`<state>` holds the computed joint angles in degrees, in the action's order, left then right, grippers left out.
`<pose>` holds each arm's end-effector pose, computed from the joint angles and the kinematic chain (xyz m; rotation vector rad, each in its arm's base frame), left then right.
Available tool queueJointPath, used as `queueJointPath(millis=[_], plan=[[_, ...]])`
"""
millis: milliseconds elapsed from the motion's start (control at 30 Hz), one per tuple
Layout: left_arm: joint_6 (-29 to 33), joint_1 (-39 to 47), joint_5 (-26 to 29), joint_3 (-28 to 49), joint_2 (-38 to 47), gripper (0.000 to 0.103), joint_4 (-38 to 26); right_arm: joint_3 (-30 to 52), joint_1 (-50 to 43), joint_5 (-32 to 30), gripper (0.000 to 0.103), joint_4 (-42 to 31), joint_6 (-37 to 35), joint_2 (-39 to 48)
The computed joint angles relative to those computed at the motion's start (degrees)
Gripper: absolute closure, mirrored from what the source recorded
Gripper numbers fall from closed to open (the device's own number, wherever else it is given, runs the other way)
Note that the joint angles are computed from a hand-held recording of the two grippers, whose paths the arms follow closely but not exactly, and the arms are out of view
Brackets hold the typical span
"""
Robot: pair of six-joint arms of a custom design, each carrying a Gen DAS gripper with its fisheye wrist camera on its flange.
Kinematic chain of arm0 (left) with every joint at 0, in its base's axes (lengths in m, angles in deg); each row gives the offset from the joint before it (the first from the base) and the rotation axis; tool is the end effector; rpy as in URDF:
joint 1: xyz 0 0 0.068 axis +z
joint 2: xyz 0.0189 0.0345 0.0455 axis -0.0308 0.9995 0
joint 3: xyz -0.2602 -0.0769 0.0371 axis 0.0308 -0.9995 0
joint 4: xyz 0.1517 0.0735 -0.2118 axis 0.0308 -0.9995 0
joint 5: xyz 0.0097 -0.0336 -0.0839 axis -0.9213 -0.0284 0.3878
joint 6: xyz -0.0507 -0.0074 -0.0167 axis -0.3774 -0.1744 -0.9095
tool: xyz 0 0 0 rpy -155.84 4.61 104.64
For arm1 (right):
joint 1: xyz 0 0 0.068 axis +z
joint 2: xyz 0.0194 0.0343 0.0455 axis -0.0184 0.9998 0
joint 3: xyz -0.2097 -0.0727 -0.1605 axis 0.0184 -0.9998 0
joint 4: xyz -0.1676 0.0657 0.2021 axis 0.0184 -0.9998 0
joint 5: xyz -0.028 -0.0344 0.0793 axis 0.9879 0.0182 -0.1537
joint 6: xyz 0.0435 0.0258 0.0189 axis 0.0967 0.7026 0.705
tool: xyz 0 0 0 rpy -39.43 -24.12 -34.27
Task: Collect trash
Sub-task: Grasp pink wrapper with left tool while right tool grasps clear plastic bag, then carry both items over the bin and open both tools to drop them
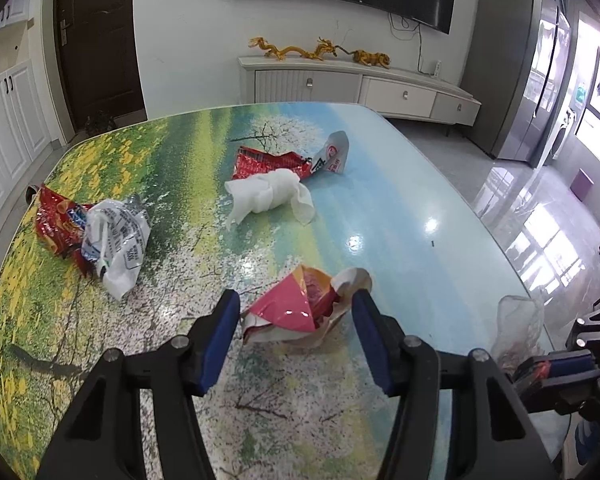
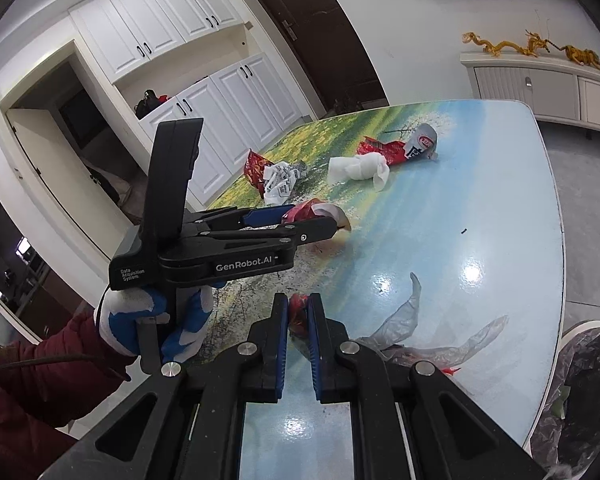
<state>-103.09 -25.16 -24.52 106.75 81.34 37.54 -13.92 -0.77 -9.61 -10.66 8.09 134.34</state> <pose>0.2945 -0.1174 0.1705 -0.1100 2.3989 -0.0526 0.3204 0.0305 0.1995 -0.9508 2.2312 1.0770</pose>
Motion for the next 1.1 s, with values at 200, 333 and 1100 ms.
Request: queueJointPath(millis=[200, 333, 1100], plan=[[-3.04, -2.69, -2.80, -3.16, -6.70, 0.048, -2.48, -2.00, -0.32, -0.49, 0.093, -0.53, -0.36, -3.98], [-5.15, -5.08, -5.25, -5.00, -11.62, 0.048, -4.48, -3.09, -1.41, -0.81, 0.093, -1.25, -0.84, -6.45], [-10.81, -13.68, -15.63, -5.66, -24.76, 0.055, -13.74, -4.50, -7.35, -3.75, 0.093, -5.78, -4.19, -15.20]])
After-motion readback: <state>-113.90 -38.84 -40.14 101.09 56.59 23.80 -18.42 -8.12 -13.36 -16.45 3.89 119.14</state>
